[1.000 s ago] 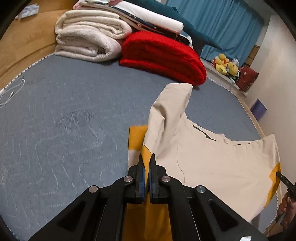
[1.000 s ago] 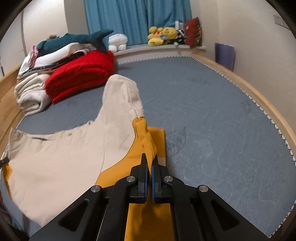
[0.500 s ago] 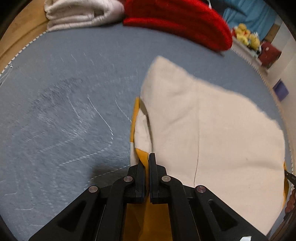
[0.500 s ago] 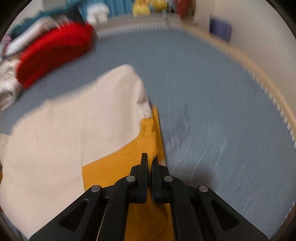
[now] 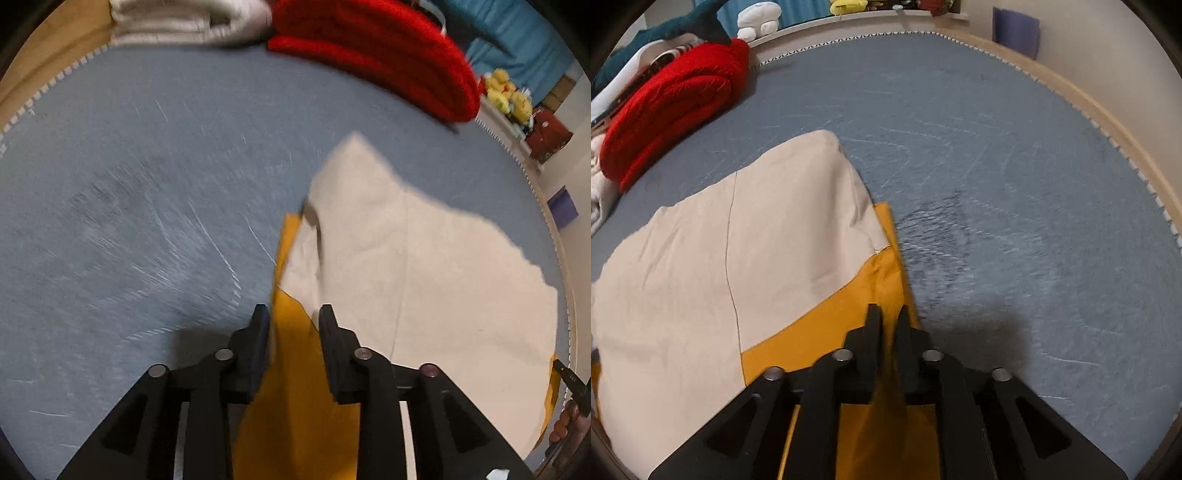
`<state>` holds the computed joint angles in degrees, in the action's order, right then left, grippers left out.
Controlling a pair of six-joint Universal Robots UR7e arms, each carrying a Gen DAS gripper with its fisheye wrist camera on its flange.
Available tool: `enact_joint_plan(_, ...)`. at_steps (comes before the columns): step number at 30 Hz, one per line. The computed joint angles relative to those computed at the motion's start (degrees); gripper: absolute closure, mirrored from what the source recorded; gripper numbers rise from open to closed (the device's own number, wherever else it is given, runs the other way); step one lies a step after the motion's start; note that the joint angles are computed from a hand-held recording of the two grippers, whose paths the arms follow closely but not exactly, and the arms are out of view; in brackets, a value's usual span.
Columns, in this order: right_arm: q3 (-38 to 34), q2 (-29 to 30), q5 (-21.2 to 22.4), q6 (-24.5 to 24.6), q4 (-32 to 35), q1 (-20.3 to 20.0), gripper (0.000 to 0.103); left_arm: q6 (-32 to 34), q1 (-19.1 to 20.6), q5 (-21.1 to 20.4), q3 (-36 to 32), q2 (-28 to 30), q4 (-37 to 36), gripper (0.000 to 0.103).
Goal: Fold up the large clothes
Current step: 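Lift the jacket edge with both tools and lay it flat, then release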
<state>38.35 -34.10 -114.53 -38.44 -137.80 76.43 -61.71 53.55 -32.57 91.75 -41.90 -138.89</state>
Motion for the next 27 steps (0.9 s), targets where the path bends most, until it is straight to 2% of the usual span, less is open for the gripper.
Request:
enact_joint_plan(1, 2.1, -1.2, -0.8, -1.5, -3.0, 0.1, 0.075, 0.3, -1.3, 1.1, 1.6, -1.4, -0.9, 0.07)
enact_joint_plan(2, 4.0, -2.1, -1.8, -2.8, -6.2, 0.4, 0.064, 1.3, -1.9, 1.0, 2.8, -2.2, -2.3, 0.07)
enact_joint_plan(3, 6.2, -3.1, -3.0, -4.4, -10.6, 0.7, 0.06, 4.0, -2.9, -0.2, 4.5, -3.3, -5.4, 0.07)
enact_joint_plan(5, 10.1, -6.3, -0.6, -4.7, -13.2, 0.5, 0.06, 8.7, -3.8, -4.4, 6.5, -4.3, -9.0, 0.07)
enact_joint_plan(7, 13.6, -10.4, 4.9, -4.3, -8.6, -0.4, 0.06, 14.9, -4.7, -10.1, 7.6, -4.5, -9.6, 0.07)
enact_joint_plan(9, 14.9, -13.2, 10.1, -6.6, -0.7, -1.5, 0.06, 19.9, -5.6, -12.8, 7.6, -3.4, -5.9, 0.07)
enact_joint_plan(10, 14.5, -13.9, 10.9, -8.4, 4.5, -1.9, 0.06, 21.8, -5.8, -14.3, 7.7, -2.8, -3.7, 0.07)
enact_joint_plan(12, 12.5, -13.5, 8.3, -11.3, 12.4, -2.5, 0.06, 20.0, -5.9, -15.2, 7.8, -1.2, 3.7, 0.066)
enact_joint_plan(13, 13.3, -13.4, 4.1, -13.2, 14.1, -2.7, 0.06, 18.5, -5.5, -15.6, 8.0, -0.8, 6.9, 0.066)
enact_joint_plan(15, 15.2, -12.4, -5.2, -16.9, 11.3, -3.2, 0.06, 17.1, -5.7, -15.9, 9.6, -1.8, 6.2, 0.067)
enact_joint_plan(16, 15.6, -12.0, -7.8, -17.9, 9.6, -3.4, 0.06, 15.5, -5.9, -15.9, 9.7, -2.3, 7.1, 0.069)
enact_joint_plan(18, 12.9, -11.7, -6.3, -14.1, 13.1, -4.0, 0.06, 11.7, -6.3, -15.2, 9.1, -3.1, 11.0, 0.072)
enact_joint_plan(20, 10.1, -11.1, -6.1, -10.4, 15.9, -4.1, 0.06, 10.8, -6.7, -16.0, 10.5, -4.5, 11.0, 0.072)
enact_joint_plan(23, 9.3, -10.2, -8.7, -11.6, 15.2, -4.0, 0.06, 5.9, -6.0, -18.1, 10.3, -5.1, 18.7, 0.071)
enact_joint_plan(25, 8.2, -9.5, -10.8, -10.9, 16.0, -4.0, 0.06, 2.9, -6.0, -18.6, 10.6, -5.4, 20.1, 0.069)
enact_joint_plan(26, 8.2, -9.5, -11.2, -10.1, 16.2, -4.0, 0.06, 1.2, -6.6, -17.6, 9.7, -5.3, 22.4, 0.07)
enact_joint_plan(27, 7.4, -9.3, -11.6, -8.2, 17.1, -3.8, 0.06, -0.8, -7.8, -14.7, 8.2, -4.7, 27.1, 0.073)
